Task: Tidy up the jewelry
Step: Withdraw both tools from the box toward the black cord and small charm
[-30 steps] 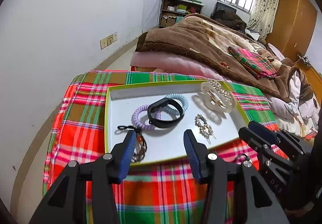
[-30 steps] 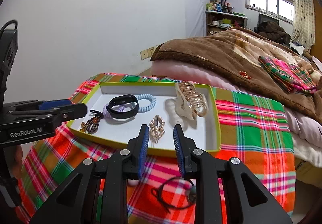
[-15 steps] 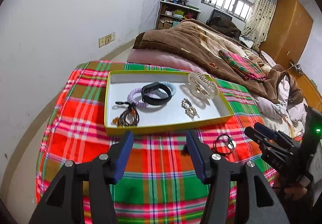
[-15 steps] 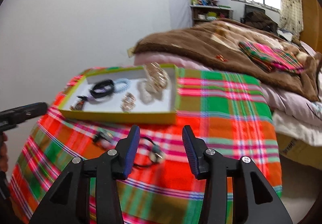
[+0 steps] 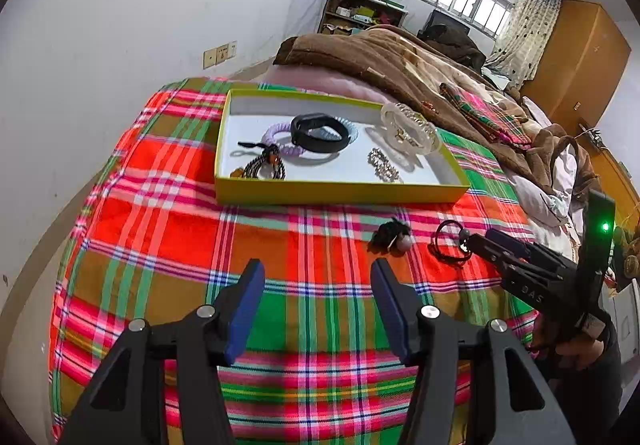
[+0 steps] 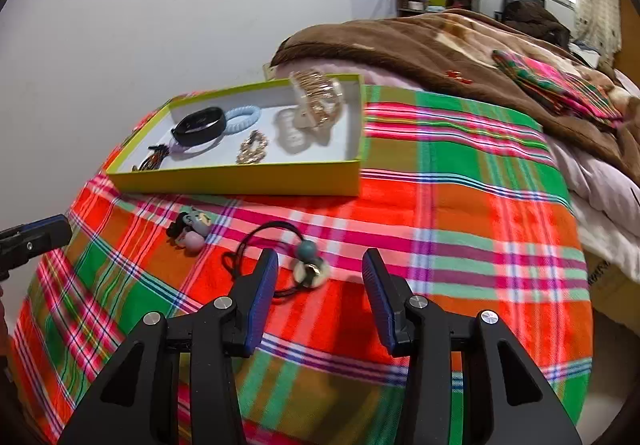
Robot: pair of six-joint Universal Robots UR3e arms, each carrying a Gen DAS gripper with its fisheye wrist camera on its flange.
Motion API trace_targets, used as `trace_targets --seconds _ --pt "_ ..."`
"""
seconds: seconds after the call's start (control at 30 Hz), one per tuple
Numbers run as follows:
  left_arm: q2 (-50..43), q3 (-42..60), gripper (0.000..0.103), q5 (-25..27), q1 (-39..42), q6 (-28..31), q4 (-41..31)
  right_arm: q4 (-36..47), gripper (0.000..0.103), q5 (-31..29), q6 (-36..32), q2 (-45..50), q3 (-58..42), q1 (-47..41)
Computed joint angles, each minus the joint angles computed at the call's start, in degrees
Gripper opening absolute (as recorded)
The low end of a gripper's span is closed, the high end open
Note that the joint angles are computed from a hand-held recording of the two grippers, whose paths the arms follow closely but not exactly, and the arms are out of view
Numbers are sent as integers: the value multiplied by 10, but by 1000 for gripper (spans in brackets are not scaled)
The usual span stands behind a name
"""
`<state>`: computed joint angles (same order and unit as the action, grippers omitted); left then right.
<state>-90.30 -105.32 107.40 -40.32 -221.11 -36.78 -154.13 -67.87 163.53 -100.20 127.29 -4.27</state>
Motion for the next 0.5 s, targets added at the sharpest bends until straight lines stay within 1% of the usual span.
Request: trace_targets --seconds 0.23,0.4,0.43,0.5 --pt "-3 -1 57 -1 -7 -8 -8 -6 45 -35 5 48 -35 35" --pt "-7 2 57 1 -9 -11 -13 0 45 -38 6 51 -39 37" --pt "-9 4 57 1 -10 -12 -14 1 44 -38 6 51 -39 37" --pt "-12 8 57 2 -12 -13 -17 -5 38 -56 11 55 -42 46"
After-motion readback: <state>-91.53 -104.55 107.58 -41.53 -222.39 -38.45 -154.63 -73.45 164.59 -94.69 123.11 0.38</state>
